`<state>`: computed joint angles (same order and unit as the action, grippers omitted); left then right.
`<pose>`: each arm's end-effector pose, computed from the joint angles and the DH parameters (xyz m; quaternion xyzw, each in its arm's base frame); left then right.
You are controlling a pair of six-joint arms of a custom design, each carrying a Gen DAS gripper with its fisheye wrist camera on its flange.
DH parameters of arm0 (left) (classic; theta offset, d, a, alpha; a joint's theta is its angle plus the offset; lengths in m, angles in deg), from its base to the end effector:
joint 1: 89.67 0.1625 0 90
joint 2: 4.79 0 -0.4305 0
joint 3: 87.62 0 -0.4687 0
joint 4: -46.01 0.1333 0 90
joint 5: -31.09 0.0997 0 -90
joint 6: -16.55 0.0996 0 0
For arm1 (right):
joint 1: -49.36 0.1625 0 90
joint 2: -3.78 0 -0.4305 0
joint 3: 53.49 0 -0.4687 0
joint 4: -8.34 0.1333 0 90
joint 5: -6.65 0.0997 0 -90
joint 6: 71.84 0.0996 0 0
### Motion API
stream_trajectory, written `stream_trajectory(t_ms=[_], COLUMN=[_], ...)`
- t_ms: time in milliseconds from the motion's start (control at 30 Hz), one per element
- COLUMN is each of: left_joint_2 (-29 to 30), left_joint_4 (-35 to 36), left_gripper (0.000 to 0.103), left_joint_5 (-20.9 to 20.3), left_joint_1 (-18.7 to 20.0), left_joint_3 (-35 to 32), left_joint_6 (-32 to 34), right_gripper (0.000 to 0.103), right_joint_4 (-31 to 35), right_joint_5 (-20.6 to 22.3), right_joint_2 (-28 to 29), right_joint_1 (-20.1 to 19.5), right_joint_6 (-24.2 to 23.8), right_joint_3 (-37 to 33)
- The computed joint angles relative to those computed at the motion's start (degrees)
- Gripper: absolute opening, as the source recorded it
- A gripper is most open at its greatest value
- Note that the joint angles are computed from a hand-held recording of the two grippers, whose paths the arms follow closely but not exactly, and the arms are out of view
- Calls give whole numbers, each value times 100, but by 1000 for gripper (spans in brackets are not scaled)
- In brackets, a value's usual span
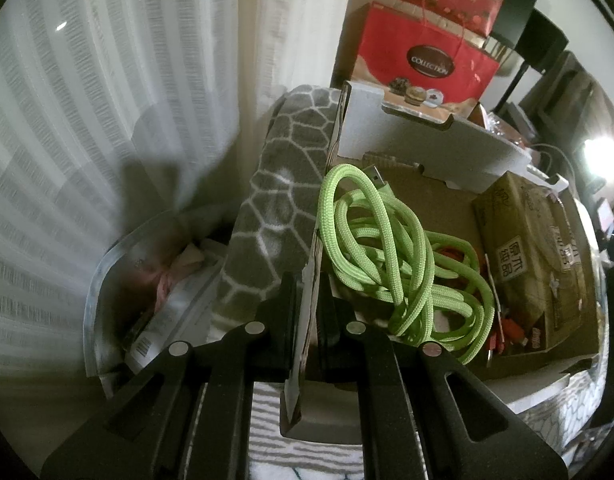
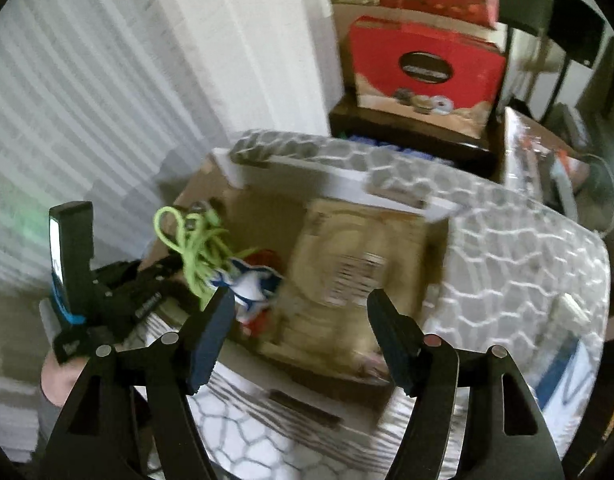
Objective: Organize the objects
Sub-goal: 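Lower the whale card into the tray and open the right gripper, then grasp the small gold foil snack package with the right gripper and lift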
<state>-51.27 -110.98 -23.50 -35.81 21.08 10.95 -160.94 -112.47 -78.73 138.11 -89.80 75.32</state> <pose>-0.2120 -0.6142 -0.0126 0.2385 0.9215 -0.1453 0.2698 0.0737 -0.5127 0.2318 0.0643 -0.9286 0.2307 0.2835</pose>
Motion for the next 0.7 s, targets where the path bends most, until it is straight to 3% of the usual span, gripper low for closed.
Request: stream_trajectory(t_ms=[367, 700], left_joint_2=[6, 13], left_joint_4=[47, 68], left_gripper=[8, 8], left_joint_5=[27, 59], left_joint_1=[-12, -20], left_joint_3=[-10, -15], left_joint_6=[-30, -51], right_gripper=[70, 70], right_joint_4=[22, -93], right_joint_5=[-360, -373], right_joint_2=[-1126, -1559], right_joint_1=[-657, -1298], right_joint_6=[-189, -224], right_joint_3=[621, 945])
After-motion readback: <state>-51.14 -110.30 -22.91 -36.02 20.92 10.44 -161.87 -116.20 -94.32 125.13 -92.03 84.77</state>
